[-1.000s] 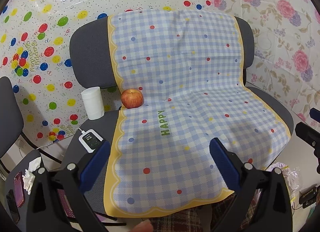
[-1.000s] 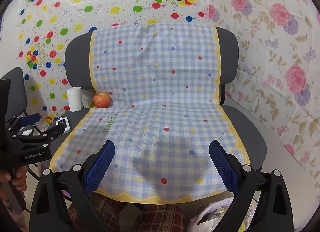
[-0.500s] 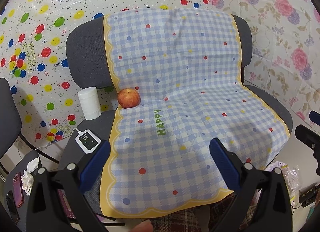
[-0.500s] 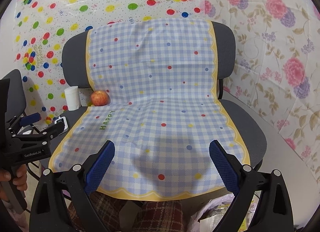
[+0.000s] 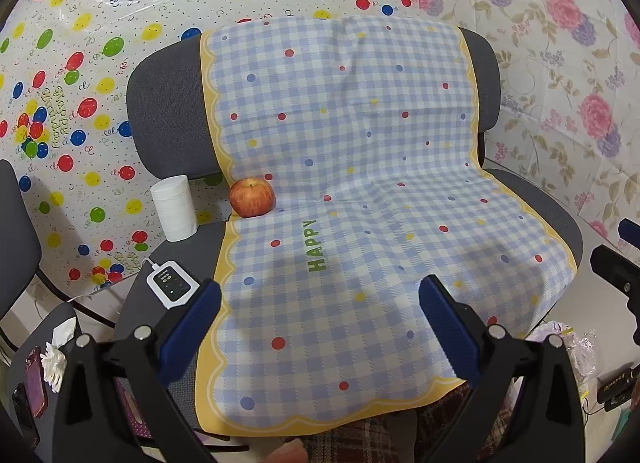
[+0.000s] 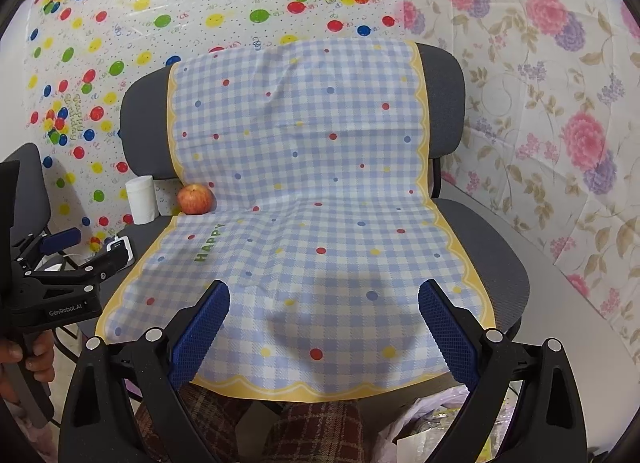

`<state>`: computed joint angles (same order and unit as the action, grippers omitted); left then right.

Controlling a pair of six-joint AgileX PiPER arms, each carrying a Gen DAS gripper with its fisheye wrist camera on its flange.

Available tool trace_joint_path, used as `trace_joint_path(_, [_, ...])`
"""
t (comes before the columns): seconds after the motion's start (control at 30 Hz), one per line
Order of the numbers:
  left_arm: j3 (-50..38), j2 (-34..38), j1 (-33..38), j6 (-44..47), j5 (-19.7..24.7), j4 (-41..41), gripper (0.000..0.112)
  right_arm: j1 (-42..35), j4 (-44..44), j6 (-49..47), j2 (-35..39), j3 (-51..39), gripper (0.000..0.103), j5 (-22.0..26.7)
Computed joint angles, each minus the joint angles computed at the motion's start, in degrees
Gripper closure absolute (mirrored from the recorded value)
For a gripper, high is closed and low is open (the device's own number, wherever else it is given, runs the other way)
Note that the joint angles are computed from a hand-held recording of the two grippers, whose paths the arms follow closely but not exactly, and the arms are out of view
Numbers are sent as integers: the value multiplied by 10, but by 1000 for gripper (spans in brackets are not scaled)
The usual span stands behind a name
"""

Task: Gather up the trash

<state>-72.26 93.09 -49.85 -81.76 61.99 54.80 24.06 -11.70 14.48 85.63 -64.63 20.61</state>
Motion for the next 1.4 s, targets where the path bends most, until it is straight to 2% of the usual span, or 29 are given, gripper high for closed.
trace_joint_path(1.13, [6,1,-9,-12,4,6,16,-2,-4,11,2,7,9,-1])
trace_joint_path(1.27, [22,-2,-17,-24,-6,33,16,2,-21,35,11,7,9,-5])
trace_joint_path(1.4, [20,7,2,-14,-34,27,16,-11,3,10,37,-9,9,-7])
